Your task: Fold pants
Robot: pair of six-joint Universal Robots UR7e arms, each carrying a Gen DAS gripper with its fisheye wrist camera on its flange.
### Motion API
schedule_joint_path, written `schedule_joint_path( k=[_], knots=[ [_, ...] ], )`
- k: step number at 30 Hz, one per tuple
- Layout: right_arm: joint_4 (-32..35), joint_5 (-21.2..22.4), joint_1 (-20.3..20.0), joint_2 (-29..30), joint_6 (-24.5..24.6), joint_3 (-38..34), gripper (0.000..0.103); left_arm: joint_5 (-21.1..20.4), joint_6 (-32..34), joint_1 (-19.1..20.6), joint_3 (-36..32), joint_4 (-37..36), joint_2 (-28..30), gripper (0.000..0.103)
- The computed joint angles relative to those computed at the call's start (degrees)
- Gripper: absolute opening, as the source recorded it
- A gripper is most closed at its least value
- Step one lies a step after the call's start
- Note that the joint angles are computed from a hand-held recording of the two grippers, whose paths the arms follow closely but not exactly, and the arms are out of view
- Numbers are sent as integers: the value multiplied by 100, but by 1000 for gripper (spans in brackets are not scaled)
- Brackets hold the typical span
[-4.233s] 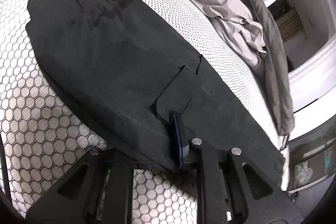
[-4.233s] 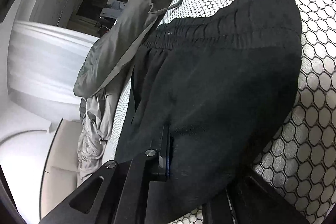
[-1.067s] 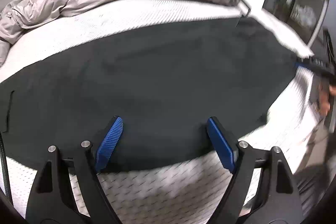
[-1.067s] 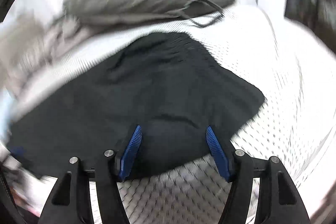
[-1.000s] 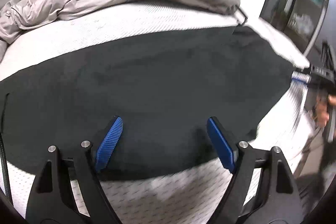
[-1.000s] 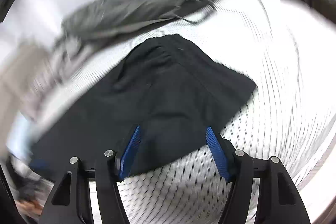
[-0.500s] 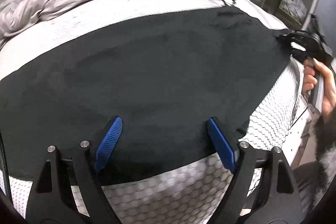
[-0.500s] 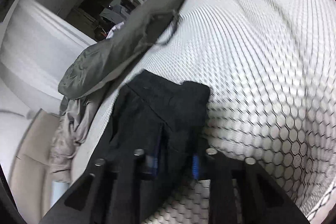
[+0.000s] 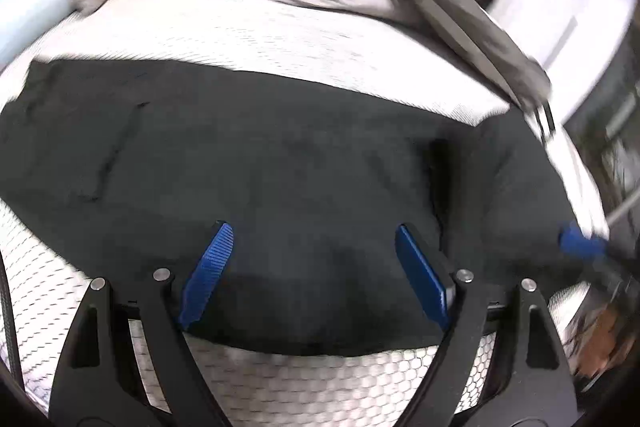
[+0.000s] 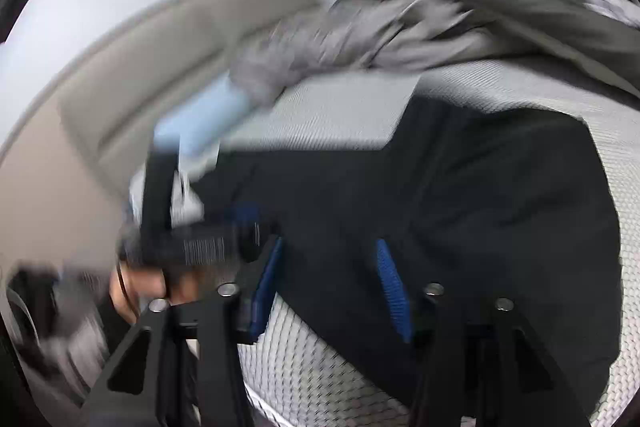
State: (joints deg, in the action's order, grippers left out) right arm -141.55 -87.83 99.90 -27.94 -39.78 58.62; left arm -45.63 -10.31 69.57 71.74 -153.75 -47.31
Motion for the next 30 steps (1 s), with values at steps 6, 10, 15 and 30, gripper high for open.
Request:
schedule_joint_path(
  k=[6, 10, 15, 30],
  knots=[
    [-725, 102, -152, -415, -136, 435, 60, -737, 184, 75, 144, -76, -177, 69],
    [-2357, -1869, -83, -125, -320, 482, 62, -1509, 307, 61, -344, 681, 193, 58],
    [-1810, -2882, -237, 326, -331, -87, 62, -1528, 449, -26, -843, 1239, 655, 57],
    [-1350, -2115, -420, 278, 447, -227, 67, -2322, -14, 130, -1433, 701, 1023, 7]
  ],
)
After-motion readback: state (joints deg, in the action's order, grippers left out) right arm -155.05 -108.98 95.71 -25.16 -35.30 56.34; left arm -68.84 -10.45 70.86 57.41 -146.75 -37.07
